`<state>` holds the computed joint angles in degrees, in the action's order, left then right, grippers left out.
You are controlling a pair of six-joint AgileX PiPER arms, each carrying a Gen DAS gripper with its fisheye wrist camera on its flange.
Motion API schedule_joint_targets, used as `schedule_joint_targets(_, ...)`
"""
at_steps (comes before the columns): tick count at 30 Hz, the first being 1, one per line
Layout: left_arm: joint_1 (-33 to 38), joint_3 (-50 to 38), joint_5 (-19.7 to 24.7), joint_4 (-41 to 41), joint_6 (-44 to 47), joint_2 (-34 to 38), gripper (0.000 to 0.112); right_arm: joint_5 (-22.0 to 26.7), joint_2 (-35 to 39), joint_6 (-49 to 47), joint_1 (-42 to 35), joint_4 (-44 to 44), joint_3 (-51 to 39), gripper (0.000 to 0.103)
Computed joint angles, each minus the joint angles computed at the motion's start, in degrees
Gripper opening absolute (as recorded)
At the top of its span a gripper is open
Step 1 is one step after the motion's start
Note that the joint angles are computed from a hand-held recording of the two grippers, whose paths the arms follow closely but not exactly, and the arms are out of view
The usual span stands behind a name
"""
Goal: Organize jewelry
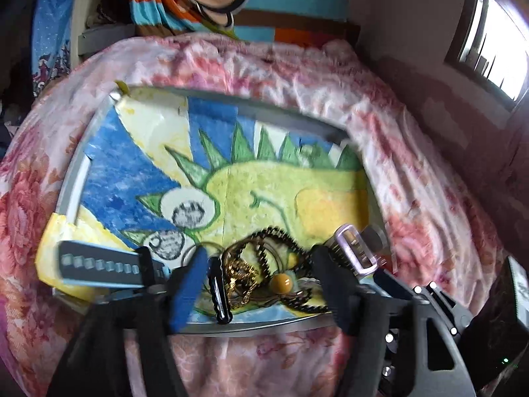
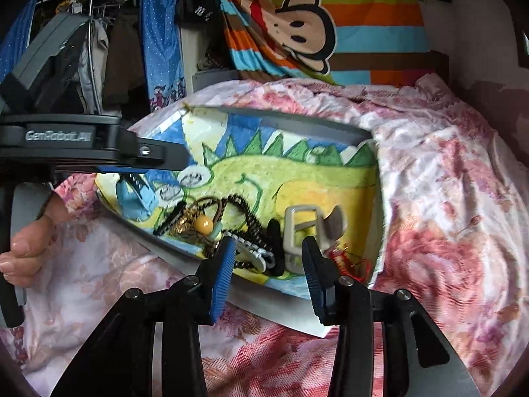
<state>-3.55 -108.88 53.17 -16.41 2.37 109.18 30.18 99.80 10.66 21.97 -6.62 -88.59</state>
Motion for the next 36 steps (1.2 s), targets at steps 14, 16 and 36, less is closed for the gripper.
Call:
schedule_joint_targets(14, -0.86, 18.74, -11.31, 3.02, 0.29, -23.76, 0.102, -4.13, -22.51, 32.32, 6.75, -25.25, 15.00, 0.091)
schedule_joint_targets(16, -0.67, 23.38, -13.89, 3.56, 0.10, -29.01, 0.103, -3.70, -25.63, 39.11, 9.24, -31.60, 17.34, 0.095)
schedule_joint_targets(36, 17.52, 48.58, -10.49, -6.76, 13.40, -62.15, 0.103, 30.78, -39.02, 73.09, 51.10, -66.58, 26.77, 0.101)
